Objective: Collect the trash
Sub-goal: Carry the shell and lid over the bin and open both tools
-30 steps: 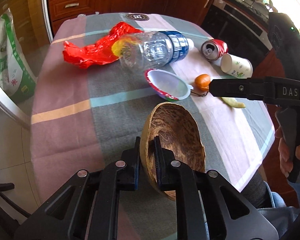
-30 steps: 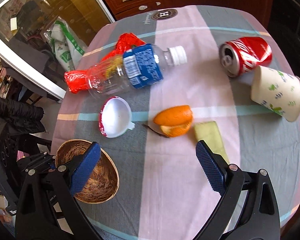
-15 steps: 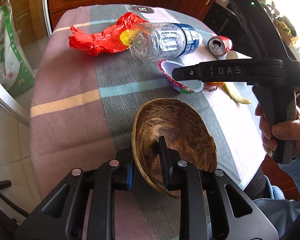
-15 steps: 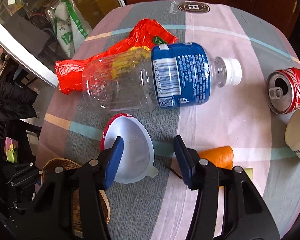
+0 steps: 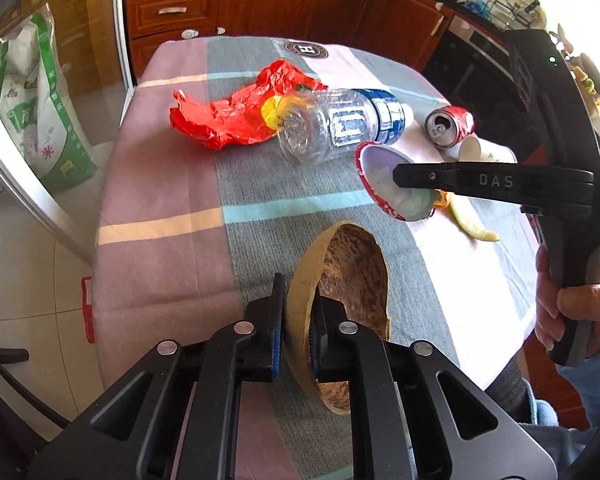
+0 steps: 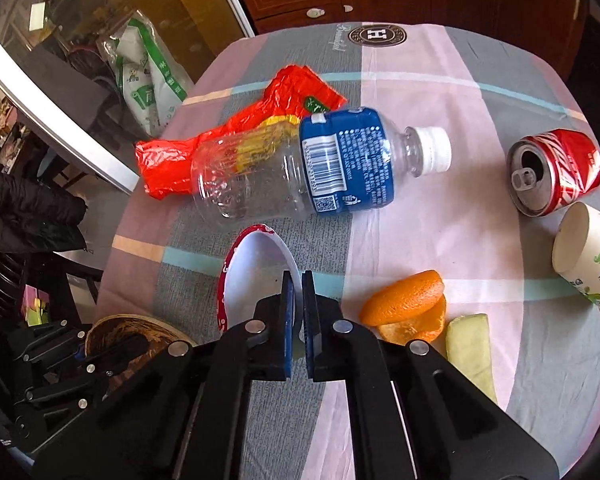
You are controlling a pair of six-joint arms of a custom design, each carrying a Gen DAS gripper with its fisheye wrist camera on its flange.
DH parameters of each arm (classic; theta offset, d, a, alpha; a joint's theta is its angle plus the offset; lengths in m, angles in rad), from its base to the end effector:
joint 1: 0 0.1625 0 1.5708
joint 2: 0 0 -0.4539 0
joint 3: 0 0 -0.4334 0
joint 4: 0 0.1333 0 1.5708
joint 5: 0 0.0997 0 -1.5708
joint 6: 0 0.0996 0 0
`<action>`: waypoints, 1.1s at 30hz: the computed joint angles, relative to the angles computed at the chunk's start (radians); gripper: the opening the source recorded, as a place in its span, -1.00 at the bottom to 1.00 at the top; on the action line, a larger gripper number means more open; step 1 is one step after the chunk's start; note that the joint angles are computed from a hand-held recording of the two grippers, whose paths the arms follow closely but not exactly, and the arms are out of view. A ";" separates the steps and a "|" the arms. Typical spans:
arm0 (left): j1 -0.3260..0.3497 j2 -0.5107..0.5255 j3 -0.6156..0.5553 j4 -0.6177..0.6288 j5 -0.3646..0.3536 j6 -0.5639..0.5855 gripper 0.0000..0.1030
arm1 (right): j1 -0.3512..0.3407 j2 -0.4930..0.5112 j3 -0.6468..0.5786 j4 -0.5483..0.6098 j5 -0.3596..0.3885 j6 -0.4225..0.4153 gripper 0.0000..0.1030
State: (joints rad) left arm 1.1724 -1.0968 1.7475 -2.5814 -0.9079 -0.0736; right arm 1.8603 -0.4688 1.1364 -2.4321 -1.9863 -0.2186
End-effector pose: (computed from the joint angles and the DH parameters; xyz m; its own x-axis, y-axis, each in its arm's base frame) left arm -0.0817 -0.6958 0.2655 -0.8351 0.0423 -0.5485 0.3025 0.8681 -0.3936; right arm 0.3349 -0.7983 0.0290 -0.8169 -0.3862 0.4284 -0.4684 0.8776 -0.1020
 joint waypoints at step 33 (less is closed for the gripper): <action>-0.233 0.498 -0.544 0.160 -0.112 0.209 -0.79 | -0.229 -0.510 0.396 -0.355 0.080 0.093 -0.91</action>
State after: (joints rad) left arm 0.9393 -0.5991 1.2040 -2.4209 -1.0195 0.1351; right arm 1.6311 -0.9790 1.5322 -2.7867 -1.9061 -0.1255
